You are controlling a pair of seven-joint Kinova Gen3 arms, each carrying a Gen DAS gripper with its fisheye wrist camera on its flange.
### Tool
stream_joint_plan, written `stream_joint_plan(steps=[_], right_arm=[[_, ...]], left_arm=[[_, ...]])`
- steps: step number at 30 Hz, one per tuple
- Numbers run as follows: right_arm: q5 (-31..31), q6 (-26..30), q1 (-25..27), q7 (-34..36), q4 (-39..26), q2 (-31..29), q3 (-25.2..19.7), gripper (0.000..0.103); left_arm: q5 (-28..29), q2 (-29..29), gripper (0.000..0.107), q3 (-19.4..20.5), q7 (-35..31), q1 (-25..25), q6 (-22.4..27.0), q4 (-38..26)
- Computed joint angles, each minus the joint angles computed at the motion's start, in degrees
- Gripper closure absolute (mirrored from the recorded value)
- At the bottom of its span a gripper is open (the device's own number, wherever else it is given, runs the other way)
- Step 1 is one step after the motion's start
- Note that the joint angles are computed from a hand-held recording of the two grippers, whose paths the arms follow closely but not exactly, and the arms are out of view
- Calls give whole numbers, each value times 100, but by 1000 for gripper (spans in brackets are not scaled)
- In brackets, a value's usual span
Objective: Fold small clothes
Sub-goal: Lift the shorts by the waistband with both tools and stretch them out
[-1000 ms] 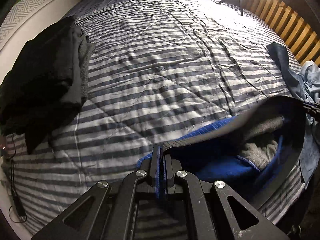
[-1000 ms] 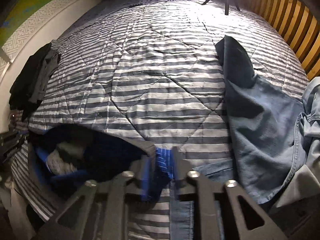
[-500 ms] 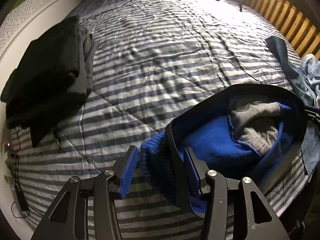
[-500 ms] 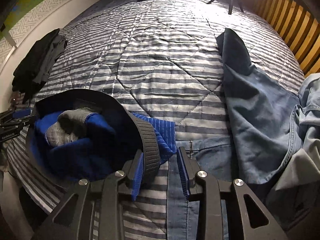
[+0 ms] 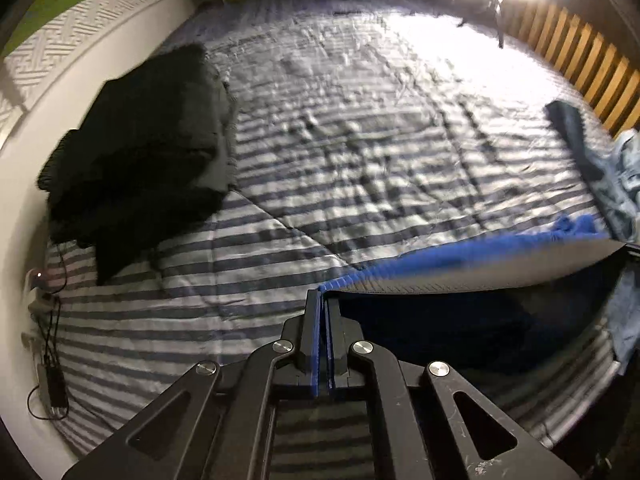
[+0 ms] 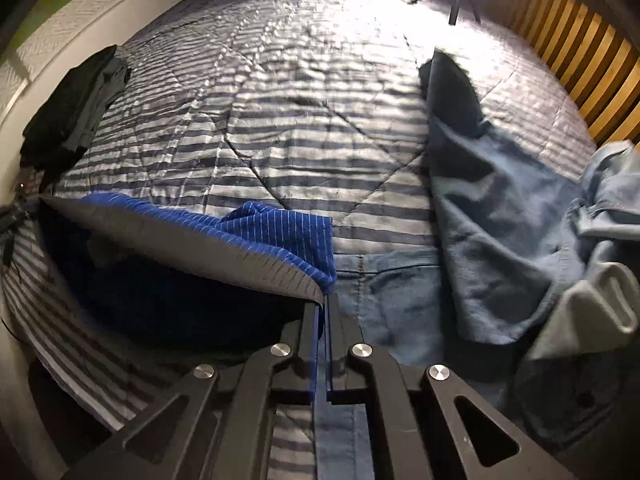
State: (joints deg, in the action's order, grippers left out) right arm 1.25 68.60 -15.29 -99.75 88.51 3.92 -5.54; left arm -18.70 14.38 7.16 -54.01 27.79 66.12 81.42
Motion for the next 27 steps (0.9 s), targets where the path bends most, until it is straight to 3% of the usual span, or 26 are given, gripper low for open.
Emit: stream_joint_plan(steps=[4,9,14,16,22,24,27], right_arm=[[7,211,23,232,-283,-431,-74,101],[400,503,-116,270,-1100,-561,-227,101],[649,1110,-201,381,-2317,226,-214,101],[1017,1318,-441,235,-2848,652,-101,101],[1952,1159,-1131,28,-4404,1178,351,102],[1936,1288,-1169,175,-4798,1231,378,102],[1691,1421,-1078,525,-4592,1123,305,101]], left_arm=[[-37,-698,106,74,66,-52,-58,134],[-164,-1035,106,249,-40,-262,204,-395],[-102,-500,106,178,-419,-447,660,-1324],[44,-170,106,74,-534,-523,759,-1803],[-502,338,106,-314,-521,-180,959,-3305],[-675,258,106,-468,-497,-2,900,-3360],[-667,-29,106,-453,-470,25,759,-2780]])
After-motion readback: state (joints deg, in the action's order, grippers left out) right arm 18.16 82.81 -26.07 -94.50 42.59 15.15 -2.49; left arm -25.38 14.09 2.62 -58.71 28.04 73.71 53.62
